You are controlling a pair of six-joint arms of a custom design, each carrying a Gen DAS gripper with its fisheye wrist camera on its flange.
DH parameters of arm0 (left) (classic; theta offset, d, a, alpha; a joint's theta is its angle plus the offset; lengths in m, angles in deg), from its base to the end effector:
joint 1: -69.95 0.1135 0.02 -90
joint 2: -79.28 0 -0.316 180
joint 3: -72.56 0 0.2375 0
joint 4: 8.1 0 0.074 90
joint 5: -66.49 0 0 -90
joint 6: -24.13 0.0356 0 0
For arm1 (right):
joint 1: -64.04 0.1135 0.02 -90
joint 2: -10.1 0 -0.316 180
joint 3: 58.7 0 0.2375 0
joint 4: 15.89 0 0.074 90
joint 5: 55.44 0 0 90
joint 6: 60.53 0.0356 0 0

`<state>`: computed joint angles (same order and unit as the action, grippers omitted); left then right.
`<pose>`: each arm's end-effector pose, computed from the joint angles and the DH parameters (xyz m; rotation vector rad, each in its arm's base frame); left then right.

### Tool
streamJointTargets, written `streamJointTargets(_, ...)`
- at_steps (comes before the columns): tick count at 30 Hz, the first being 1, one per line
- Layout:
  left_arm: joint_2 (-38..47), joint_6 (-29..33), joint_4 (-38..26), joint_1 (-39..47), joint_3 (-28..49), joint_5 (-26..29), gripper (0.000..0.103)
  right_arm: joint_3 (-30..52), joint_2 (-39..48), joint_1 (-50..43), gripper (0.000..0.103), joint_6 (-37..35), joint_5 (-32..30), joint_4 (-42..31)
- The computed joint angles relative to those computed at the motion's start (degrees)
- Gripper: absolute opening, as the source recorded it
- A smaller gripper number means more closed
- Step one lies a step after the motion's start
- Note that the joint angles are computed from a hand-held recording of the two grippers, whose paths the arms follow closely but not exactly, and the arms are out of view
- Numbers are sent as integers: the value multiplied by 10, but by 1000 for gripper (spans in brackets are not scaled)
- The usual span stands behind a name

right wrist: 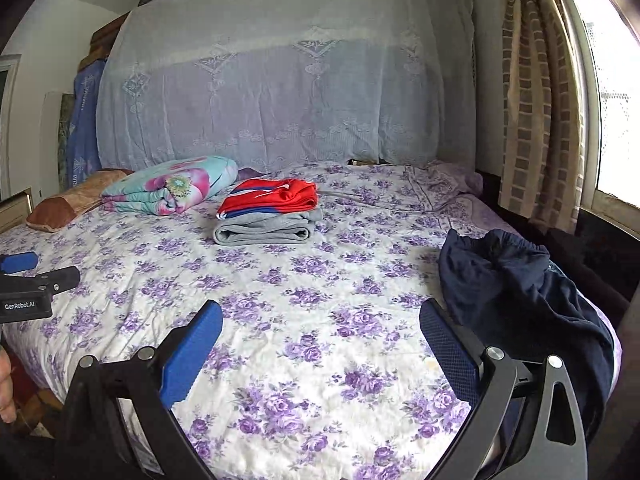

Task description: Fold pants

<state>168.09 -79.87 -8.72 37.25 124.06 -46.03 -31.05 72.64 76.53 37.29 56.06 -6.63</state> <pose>0.2486 -0.1434 0.2198 0.1439 2.1700 -0.0234 0.1646 0.0231 0.2117 0.1553 1.9820 -0.1499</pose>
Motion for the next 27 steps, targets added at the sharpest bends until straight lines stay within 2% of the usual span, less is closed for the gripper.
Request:
streamJointTargets(3, 13, 4, 7, 7, 4, -8, 98, 5, 30, -23, 99, -1, -25, 11)
streamJointTargets(8, 40, 6, 2, 24, 17, 6, 98, 6, 90, -13, 99, 3, 4, 42)
streamJointTargets(13, 76, 13, -16, 27, 40, -8, 98, 2, 132, -8, 99, 9, 6, 74)
streamJointTargets(18, 92, 8, -19, 41, 48, 14, 98, -1, 150, 1, 99, 12, 14, 99)
streamJointTargets(27, 99, 17, -15, 46, 52, 14, 98, -7, 172, 18, 99, 8, 37, 125)
